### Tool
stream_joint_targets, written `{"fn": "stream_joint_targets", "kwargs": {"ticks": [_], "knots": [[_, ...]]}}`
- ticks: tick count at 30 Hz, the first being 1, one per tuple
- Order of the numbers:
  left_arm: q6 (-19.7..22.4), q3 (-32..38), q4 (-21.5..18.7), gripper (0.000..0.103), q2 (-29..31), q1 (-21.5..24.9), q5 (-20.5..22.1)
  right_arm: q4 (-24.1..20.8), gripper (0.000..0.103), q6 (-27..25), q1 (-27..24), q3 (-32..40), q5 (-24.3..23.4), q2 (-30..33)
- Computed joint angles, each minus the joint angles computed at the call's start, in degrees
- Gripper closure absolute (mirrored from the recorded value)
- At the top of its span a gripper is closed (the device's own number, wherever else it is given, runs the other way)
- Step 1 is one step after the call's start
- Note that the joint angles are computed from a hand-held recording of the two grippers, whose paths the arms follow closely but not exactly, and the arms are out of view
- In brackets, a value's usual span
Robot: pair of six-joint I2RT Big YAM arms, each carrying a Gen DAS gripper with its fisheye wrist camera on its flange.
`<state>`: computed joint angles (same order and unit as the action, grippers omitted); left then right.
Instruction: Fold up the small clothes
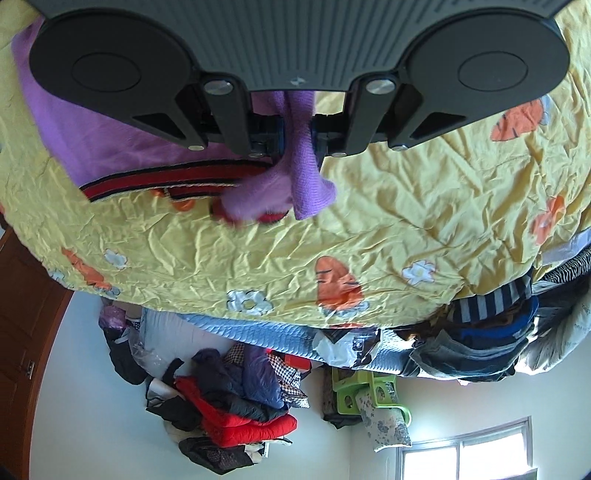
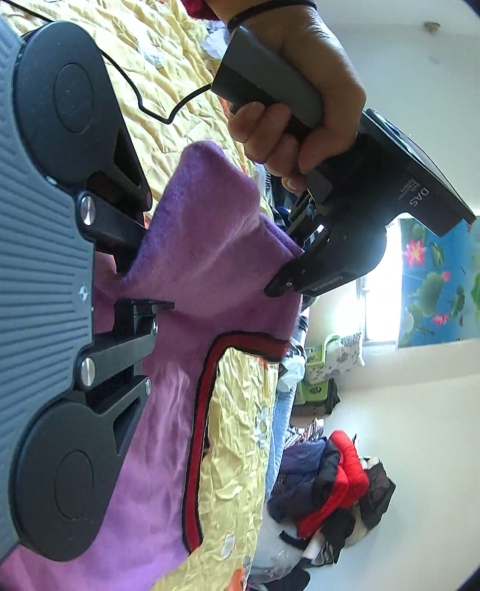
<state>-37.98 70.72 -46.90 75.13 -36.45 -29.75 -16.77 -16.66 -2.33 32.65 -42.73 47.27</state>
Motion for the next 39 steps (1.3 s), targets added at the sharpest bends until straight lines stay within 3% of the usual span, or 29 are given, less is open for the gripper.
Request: {"fn": "stream_joint_targets", "kwargs": {"ticks": [5,9,13,17,22,24,26,30,32,34,39], "knots": [[-5.7,2.6,-0.6,0.091,2.0,0.3,3.6,-2.9,0.095,-1.1,-4.7,0.7,-3.8,0.2],[-8.1,4.4,-1.8,0.091,4.0,-0.4,2.6,-4.6,0.095,-2.5,-7.6,1.5,-6.5,1.1],[-9.3,6.0,-3.4,0.091,6.2,0.6,4.4,-7.0,0.095,-5.4,-7.8,1.7,-7.9,0.8],[-8.7,6.9,-5.0,0.089,8.3,0.9,3.2,-7.6,0.094,-7.8,-5.7,0.6,-6.7,-0.8],[-9.6,3.3,0.3,0.091,5.3,0.0,2.9,-6.5,0.095,-7.4,-5.2,0.1,-6.5,-1.1],[-12.2,2.1,3.0,0.091,3.3,0.0,4.1,-5.6,0.095,-6.3,-6.1,0.1,-7.3,-0.9],[-17.7,0.2,7.1,0.091,0.6,0.3,5.3,-4.4,0.095,-5.2,-7.3,0.2,-8.1,-0.6],[-31.9,-7.0,21.1,0.091,-4.0,1.1,7.1,-2.0,0.095,-2.3,-9.7,0.9,-9.8,0.1],[-35.7,-6.6,21.2,0.091,-2.5,1.6,9.5,-3.3,0.095,-1.7,-11.0,2.1,-10.9,1.7],[-36.2,-5.6,20.4,0.092,-0.8,0.9,9.8,-4.5,0.095,-1.6,-12.6,2.9,-11.5,3.1],[-32.8,-2.0,20.2,0.092,2.6,-1.9,8.2,-7.4,0.095,-2.1,-17.9,4.5,-14.4,6.3]]}}
